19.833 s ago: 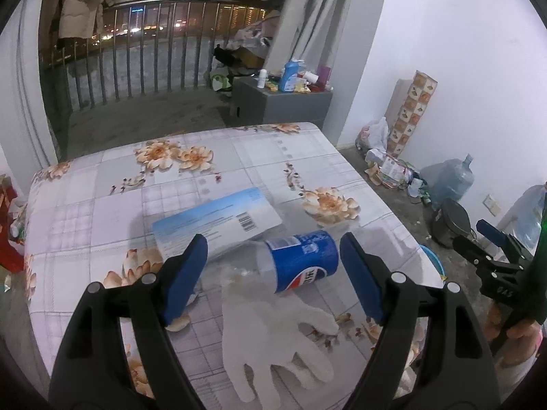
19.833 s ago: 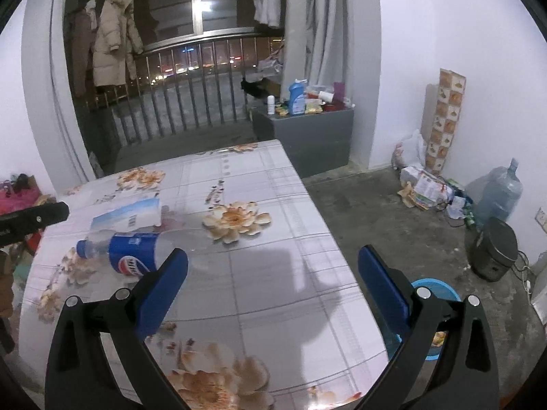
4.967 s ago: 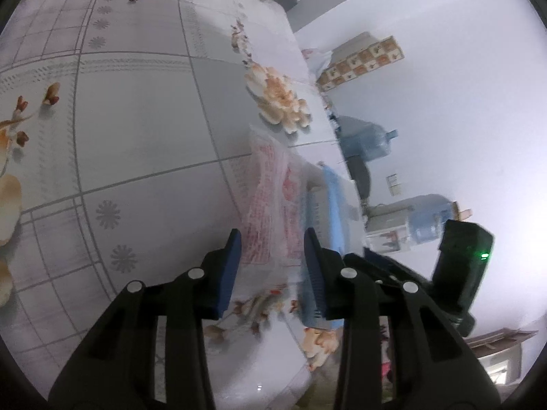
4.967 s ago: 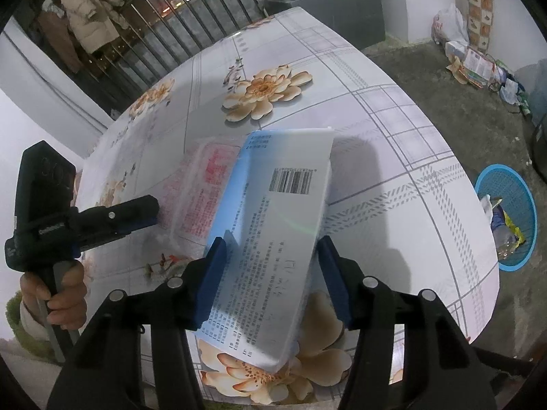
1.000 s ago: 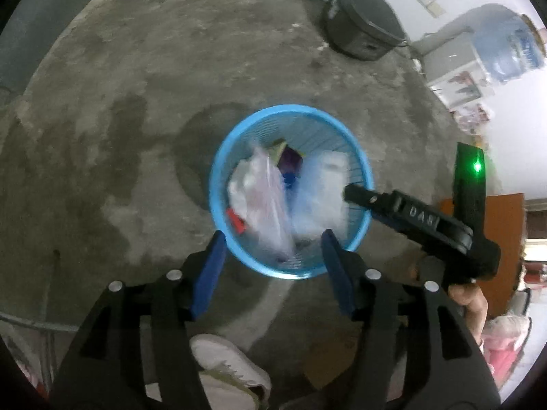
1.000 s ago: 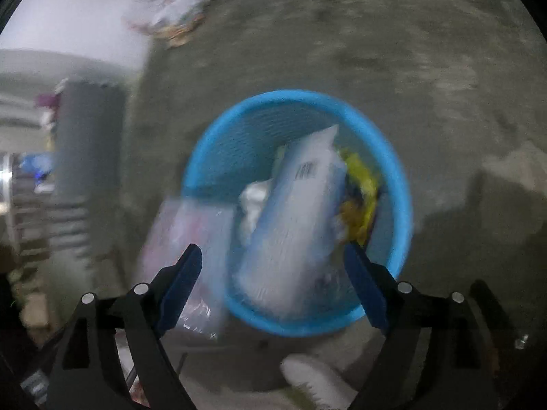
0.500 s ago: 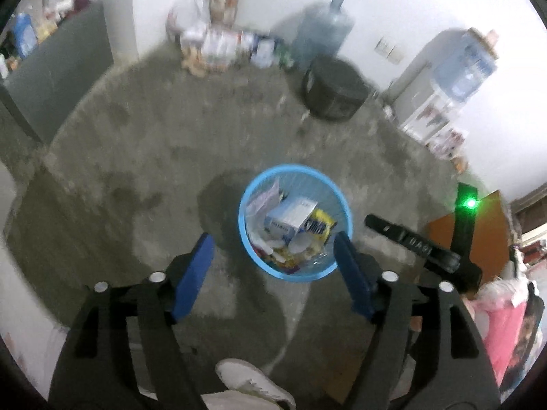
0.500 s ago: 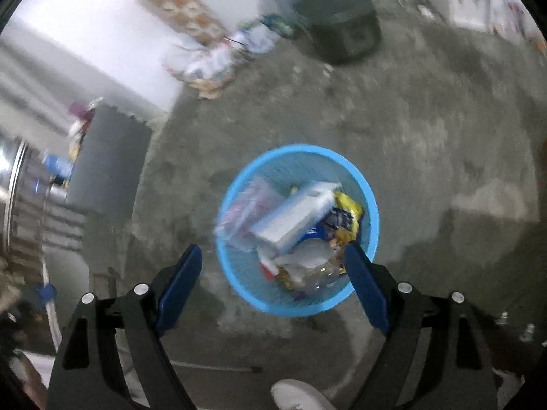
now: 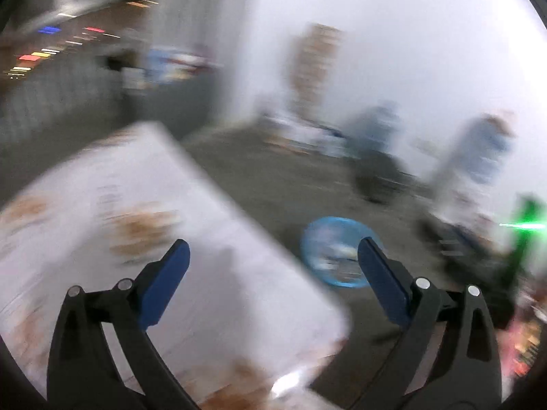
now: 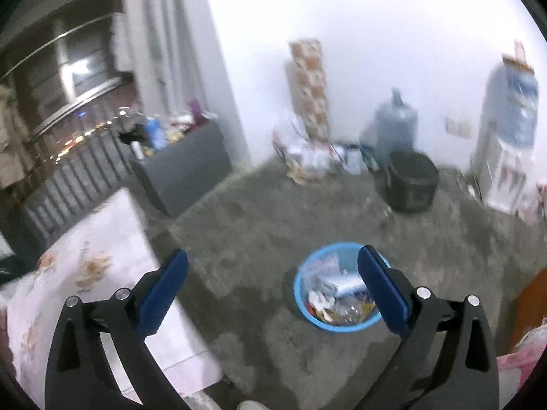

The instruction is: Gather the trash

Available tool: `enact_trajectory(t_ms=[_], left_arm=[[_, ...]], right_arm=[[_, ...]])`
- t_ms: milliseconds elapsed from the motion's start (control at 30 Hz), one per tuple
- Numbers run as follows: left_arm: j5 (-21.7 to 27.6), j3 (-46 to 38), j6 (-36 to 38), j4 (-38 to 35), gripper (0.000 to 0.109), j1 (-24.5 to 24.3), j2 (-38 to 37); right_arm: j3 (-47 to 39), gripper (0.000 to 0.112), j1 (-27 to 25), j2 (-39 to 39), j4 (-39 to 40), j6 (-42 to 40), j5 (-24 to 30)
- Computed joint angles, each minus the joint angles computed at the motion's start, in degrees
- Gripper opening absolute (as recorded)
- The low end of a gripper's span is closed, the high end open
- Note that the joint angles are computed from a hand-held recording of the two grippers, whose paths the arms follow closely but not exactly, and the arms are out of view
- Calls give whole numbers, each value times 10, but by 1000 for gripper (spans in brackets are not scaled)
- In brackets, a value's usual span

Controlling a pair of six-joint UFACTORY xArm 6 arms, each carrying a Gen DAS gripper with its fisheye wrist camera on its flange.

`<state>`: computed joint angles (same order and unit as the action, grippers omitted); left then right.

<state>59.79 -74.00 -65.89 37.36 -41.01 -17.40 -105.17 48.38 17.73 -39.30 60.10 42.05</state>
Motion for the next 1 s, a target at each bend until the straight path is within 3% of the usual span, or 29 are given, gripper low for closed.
enact_trajectory(t_ms=[133, 167, 267, 500, 667, 1000], left_arm=[[205, 23, -110, 137, 94, -107, -34], [257, 25, -131, 153, 94, -133, -37], [342, 44, -210, 132, 94, -183, -58], [407, 95, -344, 45, 94, -215, -101], [407, 110, -351, 14, 94, -199, -108], [397, 104, -327, 10, 94, -187, -91]], right_arm=[[-17, 97, 43, -7, -54, 3, -12], [-25, 97, 54, -6, -71, 2, -8], [-48, 97, 91, 1, -106, -2, 5], [-88, 97, 153, 42, -95, -109, 114], [-112, 97, 155, 68, -14, -200, 184], [-111, 97, 145, 66, 22, -233, 231]])
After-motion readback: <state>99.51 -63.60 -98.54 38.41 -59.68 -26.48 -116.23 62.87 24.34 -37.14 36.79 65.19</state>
